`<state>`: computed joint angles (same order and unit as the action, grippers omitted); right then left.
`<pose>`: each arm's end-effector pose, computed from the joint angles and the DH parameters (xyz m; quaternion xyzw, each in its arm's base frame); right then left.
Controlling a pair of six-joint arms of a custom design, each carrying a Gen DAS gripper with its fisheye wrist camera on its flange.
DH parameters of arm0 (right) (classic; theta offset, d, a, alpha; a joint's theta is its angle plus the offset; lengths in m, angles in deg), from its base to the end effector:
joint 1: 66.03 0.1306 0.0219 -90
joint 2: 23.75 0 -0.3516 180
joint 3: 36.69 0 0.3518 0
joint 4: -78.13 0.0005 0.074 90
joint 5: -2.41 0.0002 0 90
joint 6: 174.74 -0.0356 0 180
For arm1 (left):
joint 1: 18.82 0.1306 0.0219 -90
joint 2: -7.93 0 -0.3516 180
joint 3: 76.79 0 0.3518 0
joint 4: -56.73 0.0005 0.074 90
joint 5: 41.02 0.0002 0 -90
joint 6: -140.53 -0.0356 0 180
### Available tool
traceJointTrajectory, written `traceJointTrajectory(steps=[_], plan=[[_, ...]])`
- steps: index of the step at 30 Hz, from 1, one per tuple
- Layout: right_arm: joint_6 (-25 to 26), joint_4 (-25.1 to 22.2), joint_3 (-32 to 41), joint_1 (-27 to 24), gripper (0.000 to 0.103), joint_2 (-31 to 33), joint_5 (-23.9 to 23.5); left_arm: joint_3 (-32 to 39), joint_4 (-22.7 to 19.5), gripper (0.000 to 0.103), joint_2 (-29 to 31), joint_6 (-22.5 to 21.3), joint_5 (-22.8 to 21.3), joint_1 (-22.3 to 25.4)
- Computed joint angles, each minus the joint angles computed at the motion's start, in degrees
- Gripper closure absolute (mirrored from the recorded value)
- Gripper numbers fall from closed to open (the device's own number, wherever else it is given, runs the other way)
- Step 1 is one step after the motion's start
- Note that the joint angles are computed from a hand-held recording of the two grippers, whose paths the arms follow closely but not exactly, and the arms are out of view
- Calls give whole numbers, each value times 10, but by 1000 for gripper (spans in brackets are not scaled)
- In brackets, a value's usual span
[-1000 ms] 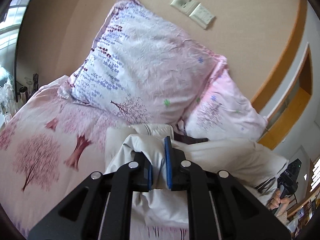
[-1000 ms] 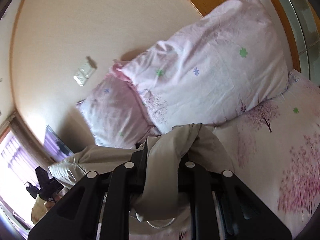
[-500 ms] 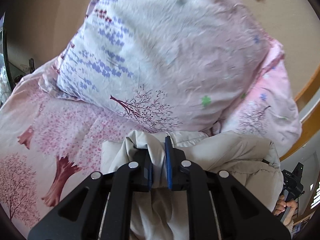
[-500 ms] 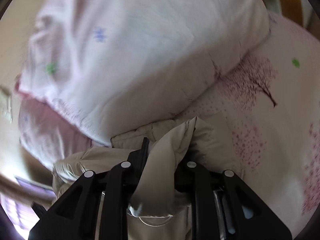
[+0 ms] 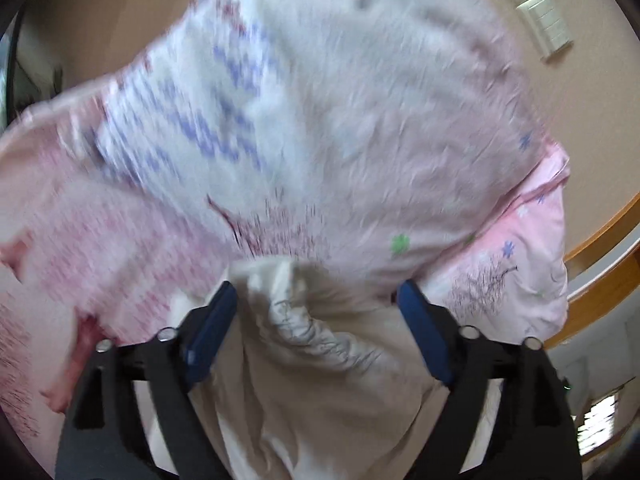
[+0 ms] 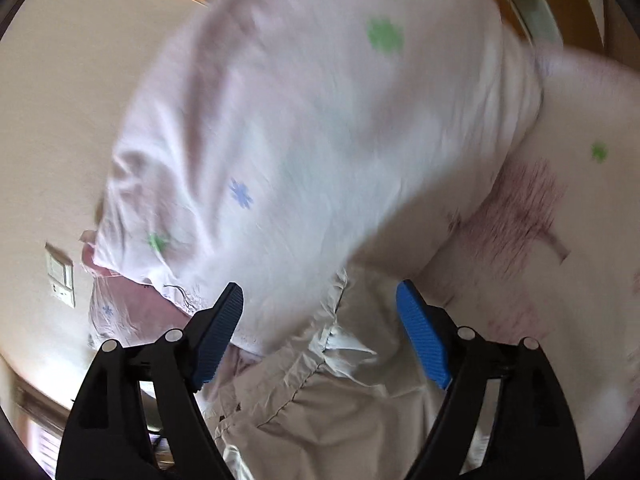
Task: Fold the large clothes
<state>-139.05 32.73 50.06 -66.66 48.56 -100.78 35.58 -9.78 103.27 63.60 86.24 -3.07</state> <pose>0.3489 0.0038 0.4972 0.3485 0.7931 0.3102 0.3916 0.4461 0.1029 0.5058 -0.1141 0.8885 -0.2919 0.3351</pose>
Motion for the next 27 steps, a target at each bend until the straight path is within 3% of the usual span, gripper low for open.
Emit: traceJointTrajectory(steps=[2,7,11,15,18,27], plan=[[55,-19,13,12,33,-8,15,2,1,18,-13,-21,0,4],[224,-102,62,141,71,-7,88,-50,11,18,-91,-111,-28,1],[278,-131,77,235,80,8,128,-114,13,18,-166,-193,-63,-21],[294,-143,96,284,84,39,167,-168,20,18,-218,-232,-101,-49],[284,-142,98,293,84,50,171,-187,23,18,-228,-249,-125,-56],[252,-164,128,301,84,93,183,-191,22,18,-202,-240,-141,-44]])
